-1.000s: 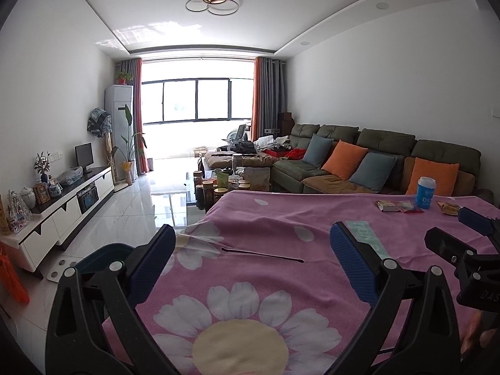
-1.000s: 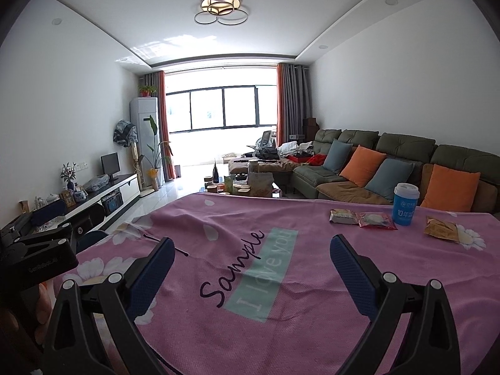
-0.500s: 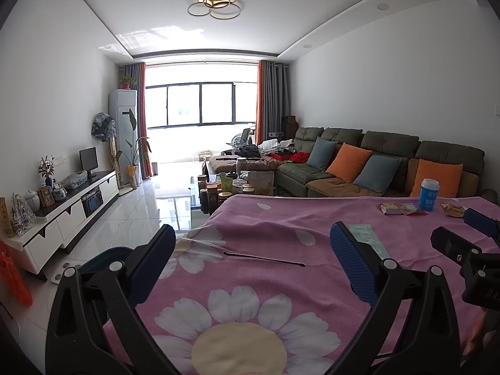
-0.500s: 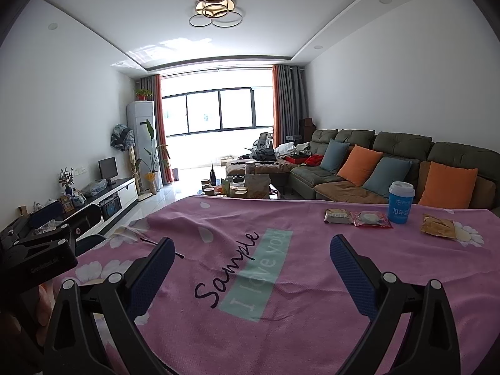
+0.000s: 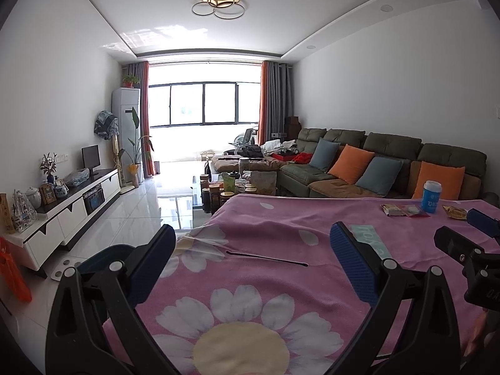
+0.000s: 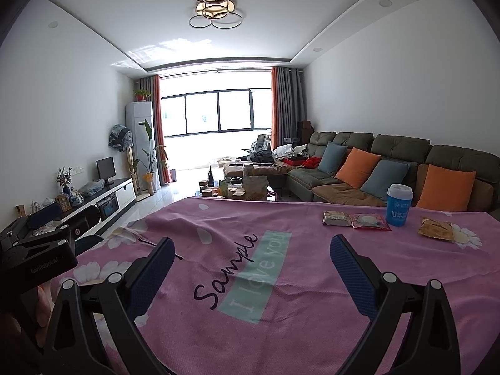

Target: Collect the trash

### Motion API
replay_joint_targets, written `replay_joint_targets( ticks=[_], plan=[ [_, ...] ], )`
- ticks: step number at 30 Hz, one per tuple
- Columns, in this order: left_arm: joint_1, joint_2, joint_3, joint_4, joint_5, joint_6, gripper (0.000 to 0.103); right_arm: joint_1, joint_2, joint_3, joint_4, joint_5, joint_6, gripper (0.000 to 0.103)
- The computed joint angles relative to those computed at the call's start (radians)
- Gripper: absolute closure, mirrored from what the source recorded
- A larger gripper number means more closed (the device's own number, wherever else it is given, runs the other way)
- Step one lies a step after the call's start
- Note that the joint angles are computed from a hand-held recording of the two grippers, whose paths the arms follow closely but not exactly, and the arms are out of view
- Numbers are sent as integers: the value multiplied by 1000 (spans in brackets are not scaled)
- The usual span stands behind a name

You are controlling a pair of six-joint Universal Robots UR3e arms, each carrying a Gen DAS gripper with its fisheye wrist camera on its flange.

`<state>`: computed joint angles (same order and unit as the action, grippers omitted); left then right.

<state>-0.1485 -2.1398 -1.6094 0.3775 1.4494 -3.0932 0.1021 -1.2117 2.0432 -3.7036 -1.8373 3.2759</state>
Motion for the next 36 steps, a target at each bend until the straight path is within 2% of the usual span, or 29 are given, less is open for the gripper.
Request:
replay_joint_targets(
  ticks=[36],
  plan=[
    [-23,-36,-17,103,52,25,6,-2,11,-5,-11,-6,9,7]
  ],
)
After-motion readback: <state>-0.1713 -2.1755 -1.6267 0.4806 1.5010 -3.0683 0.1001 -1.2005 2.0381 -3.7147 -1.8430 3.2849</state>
